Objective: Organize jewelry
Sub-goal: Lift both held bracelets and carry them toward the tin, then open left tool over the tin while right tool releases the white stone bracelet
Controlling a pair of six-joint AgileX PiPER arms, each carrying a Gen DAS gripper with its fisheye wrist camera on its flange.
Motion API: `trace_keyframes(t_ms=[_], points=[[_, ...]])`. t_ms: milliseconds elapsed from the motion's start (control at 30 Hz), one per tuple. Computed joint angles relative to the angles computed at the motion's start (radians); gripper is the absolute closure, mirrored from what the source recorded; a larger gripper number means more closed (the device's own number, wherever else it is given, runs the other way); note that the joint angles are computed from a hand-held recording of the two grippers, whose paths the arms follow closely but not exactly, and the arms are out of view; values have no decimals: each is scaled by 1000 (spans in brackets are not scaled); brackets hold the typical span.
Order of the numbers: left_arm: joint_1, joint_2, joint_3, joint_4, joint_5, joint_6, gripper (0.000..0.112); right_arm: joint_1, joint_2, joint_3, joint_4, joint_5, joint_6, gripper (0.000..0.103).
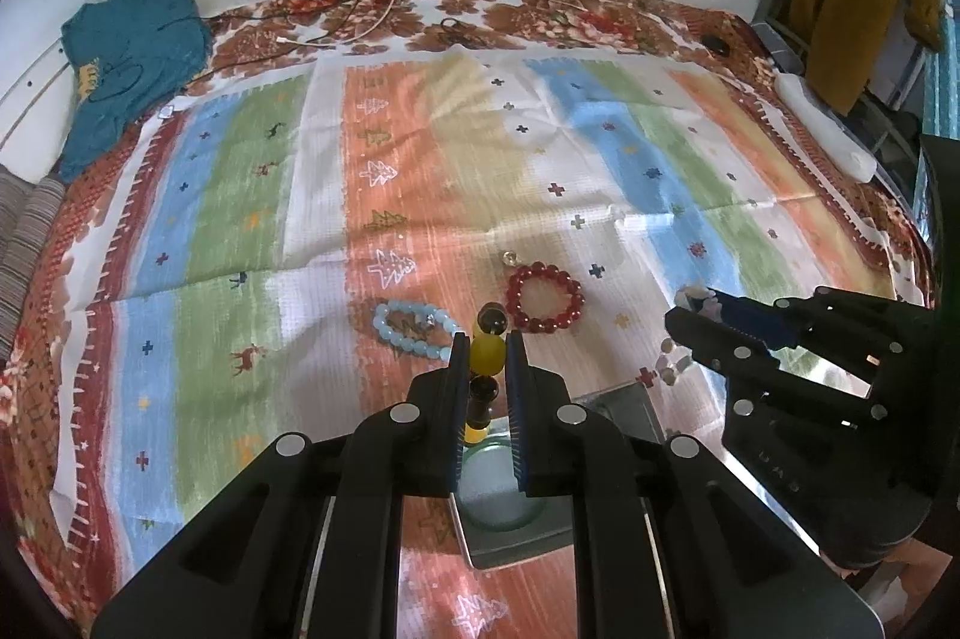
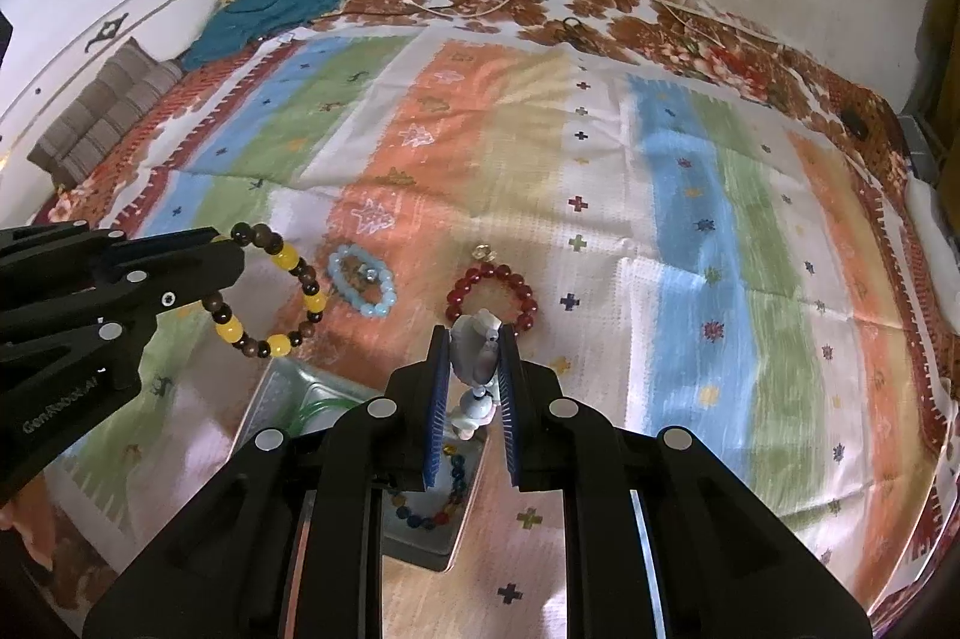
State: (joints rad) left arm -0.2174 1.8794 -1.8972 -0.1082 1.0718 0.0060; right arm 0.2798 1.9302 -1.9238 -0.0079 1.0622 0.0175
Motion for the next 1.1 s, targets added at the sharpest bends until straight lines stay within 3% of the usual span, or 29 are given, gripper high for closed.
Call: trace_keyframes(t_ms=[1000,1033,1100], points=[[-31,-209,286,-23,-74,-7,100,40,-175,265,38,-63,12,86],[-31,-210,287,-18,-71,-12,100,42,-175,268,29,-61,22,84],[-34,-216,294,12,-78,-40,98,43,-176,272,12,-65,39,65]])
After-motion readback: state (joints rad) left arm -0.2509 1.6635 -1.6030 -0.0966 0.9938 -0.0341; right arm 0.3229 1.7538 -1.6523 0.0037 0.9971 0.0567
